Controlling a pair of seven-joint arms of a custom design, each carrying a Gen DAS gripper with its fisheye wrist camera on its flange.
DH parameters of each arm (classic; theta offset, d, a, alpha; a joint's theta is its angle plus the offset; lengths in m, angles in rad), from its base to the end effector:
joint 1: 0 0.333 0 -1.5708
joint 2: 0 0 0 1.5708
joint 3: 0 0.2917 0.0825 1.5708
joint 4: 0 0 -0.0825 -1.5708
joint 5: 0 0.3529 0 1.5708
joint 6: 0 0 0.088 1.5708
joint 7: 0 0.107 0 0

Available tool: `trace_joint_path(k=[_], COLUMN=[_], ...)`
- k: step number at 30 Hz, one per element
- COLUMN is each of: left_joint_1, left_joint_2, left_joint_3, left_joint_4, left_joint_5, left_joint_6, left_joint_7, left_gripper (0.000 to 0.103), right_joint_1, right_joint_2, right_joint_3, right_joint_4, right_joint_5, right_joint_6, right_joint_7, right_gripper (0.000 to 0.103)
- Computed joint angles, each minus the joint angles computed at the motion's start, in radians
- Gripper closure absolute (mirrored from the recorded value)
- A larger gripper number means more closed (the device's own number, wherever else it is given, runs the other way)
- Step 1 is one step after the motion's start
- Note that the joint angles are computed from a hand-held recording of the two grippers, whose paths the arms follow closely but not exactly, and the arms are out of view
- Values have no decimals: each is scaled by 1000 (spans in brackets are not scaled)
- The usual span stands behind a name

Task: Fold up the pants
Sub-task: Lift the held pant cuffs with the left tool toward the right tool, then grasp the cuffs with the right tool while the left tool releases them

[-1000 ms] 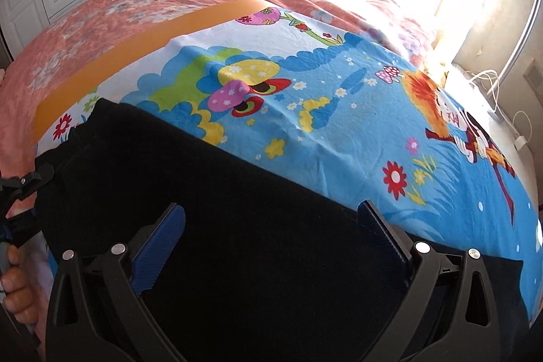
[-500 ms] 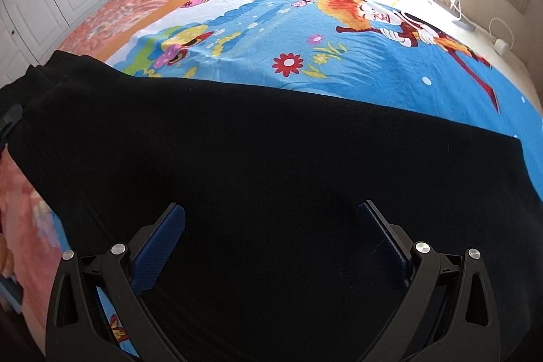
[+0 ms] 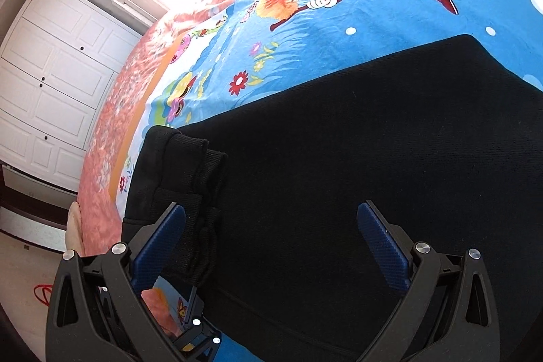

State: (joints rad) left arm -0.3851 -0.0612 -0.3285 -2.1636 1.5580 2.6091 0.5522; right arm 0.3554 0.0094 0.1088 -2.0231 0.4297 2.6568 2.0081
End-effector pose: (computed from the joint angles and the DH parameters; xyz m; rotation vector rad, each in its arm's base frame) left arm 0.3846 -0.3641 0.4501 -0.6243 1.9626 -0.5159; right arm 0.5156 0.2449 0.5029 -1.4677 1.9722 0.1200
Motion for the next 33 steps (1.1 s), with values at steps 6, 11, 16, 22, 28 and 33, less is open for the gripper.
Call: trace_joint_path(k=[6, 11, 16, 22, 28, 33], left_joint_1=[-17, -10, 28, 66, 52, -26], left_joint_2=[84, 83, 7, -10, 18, 81], left_joint_3=[5, 41, 48, 41, 18, -26], left_joint_4=[77, 95, 67, 70, 126, 203], left_joint_5=[35, -69, -55, -56, -6, 97], left_joint_6=[-51, 10, 73, 108, 27, 5], left_joint_7=[135, 121, -4, -11, 25, -1], left_gripper=[46, 91, 91, 91, 92, 92], right_joint_1=[8, 7, -14, -23, -45, -75], right_joint_2=[27, 88, 197, 394, 463, 168], right_joint_3=[8, 18, 42, 74, 97, 38], right_joint_4=[49, 140, 287, 529, 664, 319], right_joint_5=[81, 174, 326, 373, 323, 317], right_joint_6=[-39, -100, -184, -269, -359, -269], right_joint_7=[-64, -120, -210, -221, -321, -423], right_gripper=[6, 6, 6, 8, 72, 74])
